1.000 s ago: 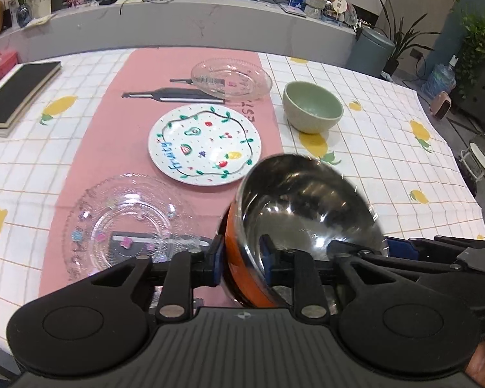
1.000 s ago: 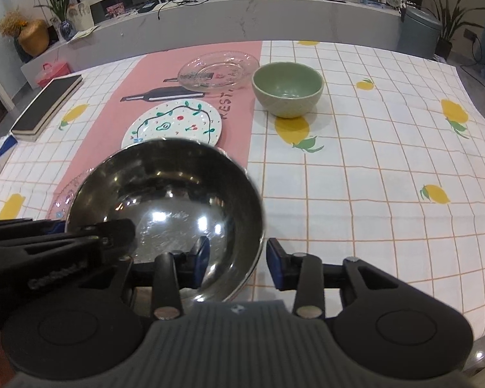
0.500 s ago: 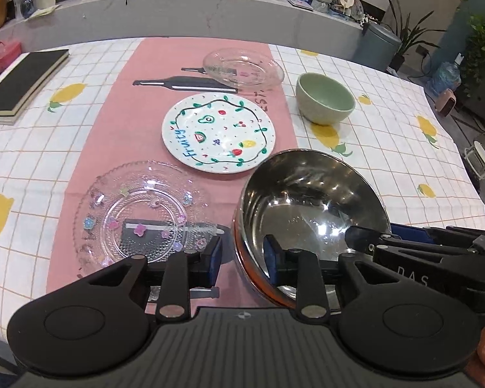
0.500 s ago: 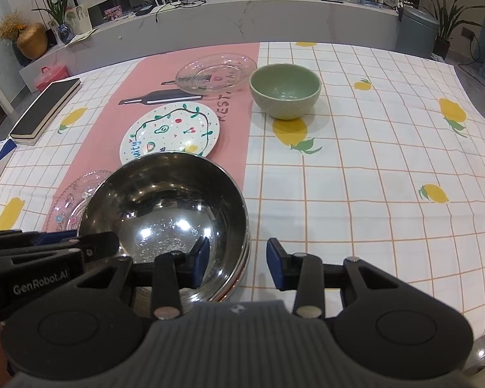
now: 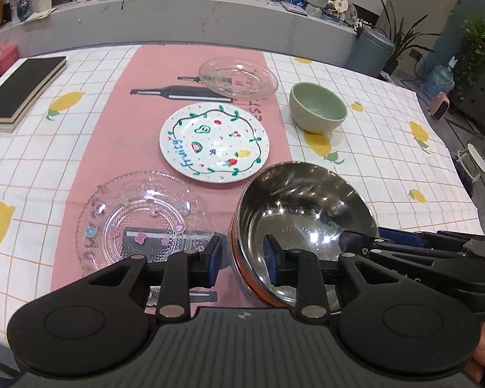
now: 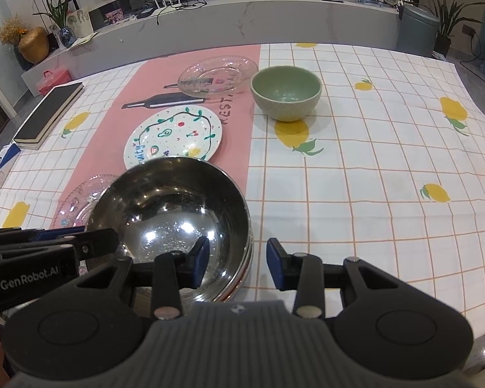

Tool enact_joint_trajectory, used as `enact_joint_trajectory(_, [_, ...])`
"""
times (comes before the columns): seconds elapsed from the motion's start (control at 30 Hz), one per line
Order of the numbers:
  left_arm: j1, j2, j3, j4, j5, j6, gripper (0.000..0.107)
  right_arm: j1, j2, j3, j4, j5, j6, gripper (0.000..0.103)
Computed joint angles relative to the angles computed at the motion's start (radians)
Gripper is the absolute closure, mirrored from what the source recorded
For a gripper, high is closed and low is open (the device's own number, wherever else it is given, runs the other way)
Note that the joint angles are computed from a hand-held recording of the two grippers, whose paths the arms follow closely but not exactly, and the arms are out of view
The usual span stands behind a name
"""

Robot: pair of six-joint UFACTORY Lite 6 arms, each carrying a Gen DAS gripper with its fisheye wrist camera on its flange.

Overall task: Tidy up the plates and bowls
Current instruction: 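Open both grippers and lift them away from the stacked bowls, then move both grippers to the pale green bowl and grip its rim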

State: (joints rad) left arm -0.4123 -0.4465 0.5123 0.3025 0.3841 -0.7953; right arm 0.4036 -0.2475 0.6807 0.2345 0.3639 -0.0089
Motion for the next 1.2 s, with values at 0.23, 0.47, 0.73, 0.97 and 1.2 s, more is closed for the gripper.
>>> enact_joint_trajectory(0.23, [0.028,0.024,0.090,-0.070,0.033,0.111,0.073,-0.068,0.005,0.055,0.081,0.049,-0.099,0.064])
enact_joint_trajectory(0.47, [0.027,0.145,0.240,-0.102,0.055,0.185,0.073,-0.132,0.059,0.174,0.122,0.101,-0.167,0.064])
enact_joint_trajectory(0.73, [0.050,0.357,0.509,-0.163,0.076,0.307,0.071,-0.222,0.217,0.441,0.209,0.184,-0.266,0.059])
enact_joint_trajectory(0.97, [0.066,0.600,0.781,-0.195,0.113,0.385,0.070,-0.273,0.500,0.801,0.195,0.279,-0.252,0.058])
enact_joint_trajectory(1.2, [0.117,0.870,1.035,-0.369,0.139,0.571,0.071,-0.304,0.778,1.066,0.163,0.320,-0.209,0.058])
